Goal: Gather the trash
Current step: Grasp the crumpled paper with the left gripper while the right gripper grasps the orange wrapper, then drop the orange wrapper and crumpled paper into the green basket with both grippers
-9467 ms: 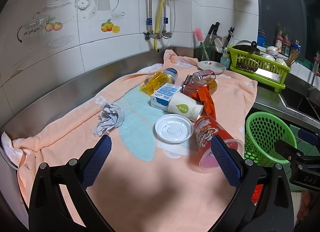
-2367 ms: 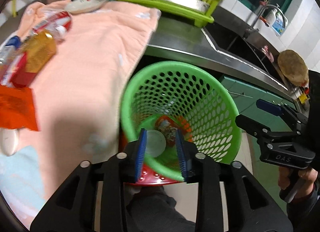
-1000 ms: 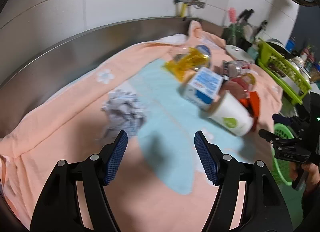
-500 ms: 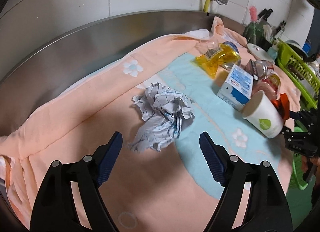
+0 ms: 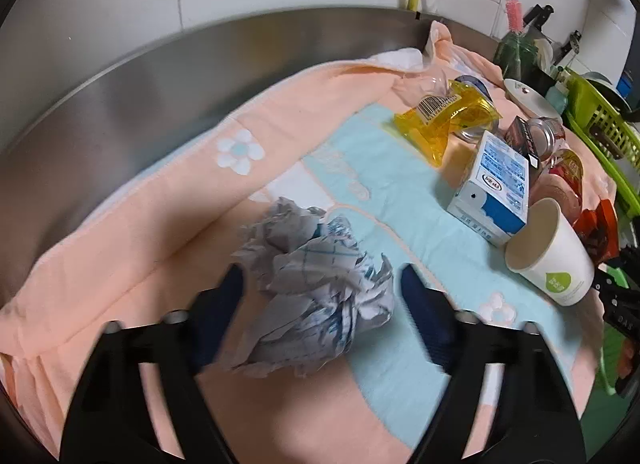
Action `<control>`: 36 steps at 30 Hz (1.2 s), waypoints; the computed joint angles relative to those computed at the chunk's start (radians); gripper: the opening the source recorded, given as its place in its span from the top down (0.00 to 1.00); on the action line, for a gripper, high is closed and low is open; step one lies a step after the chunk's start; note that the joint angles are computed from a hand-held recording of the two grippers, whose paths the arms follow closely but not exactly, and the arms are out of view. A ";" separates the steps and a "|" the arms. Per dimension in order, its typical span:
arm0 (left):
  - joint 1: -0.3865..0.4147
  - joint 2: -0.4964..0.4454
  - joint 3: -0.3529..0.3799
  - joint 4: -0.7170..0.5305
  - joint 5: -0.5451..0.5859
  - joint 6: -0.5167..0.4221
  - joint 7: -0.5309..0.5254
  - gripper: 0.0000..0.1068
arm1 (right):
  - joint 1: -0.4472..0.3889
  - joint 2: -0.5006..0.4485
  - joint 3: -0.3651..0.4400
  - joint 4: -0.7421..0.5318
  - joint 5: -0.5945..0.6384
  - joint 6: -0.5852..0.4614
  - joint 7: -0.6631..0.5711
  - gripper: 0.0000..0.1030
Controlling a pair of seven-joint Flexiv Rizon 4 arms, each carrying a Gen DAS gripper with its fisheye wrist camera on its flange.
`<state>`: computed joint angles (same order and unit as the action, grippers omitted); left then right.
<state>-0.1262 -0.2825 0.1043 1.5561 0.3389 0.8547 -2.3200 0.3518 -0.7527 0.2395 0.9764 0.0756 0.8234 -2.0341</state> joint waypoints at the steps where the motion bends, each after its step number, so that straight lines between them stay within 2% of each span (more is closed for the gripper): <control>1: 0.009 -0.002 -0.005 0.008 -0.021 0.015 0.009 0.45 | -0.005 0.003 0.003 0.002 0.006 -0.003 0.003 0.59; 5: 0.005 -0.004 0.001 0.010 -0.012 0.034 0.000 0.59 | -0.024 0.027 0.015 0.025 0.034 -0.002 0.003 0.59; 7: 0.013 0.000 -0.004 0.022 -0.032 0.056 0.012 0.76 | -0.031 0.044 0.017 0.048 0.043 0.009 -0.001 0.59; 8: 0.023 0.005 -0.011 0.038 -0.061 0.077 0.026 0.76 | -0.035 0.053 0.018 0.062 0.048 0.016 -0.003 0.59; 13: 0.015 0.022 -0.010 0.061 -0.069 0.109 0.026 0.80 | -0.058 0.100 0.025 0.127 0.075 0.047 0.001 0.60; 19: -0.004 0.057 -0.019 0.084 -0.060 0.154 0.035 0.81 | -0.088 0.151 0.033 0.189 0.106 0.057 0.007 0.62; 24: -0.008 0.085 -0.033 0.107 -0.077 0.197 0.040 0.81 | -0.085 0.154 0.029 0.194 0.092 0.029 -0.001 0.61; 36: -0.023 0.096 -0.058 0.097 -0.077 0.211 0.077 0.81 | -0.073 0.148 0.024 0.203 0.081 0.052 0.012 0.61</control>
<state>-0.1495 -0.1867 0.0466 1.6532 0.2615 1.0652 -2.2425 0.2786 -0.6049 0.2632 1.1793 0.1562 0.8751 -2.0224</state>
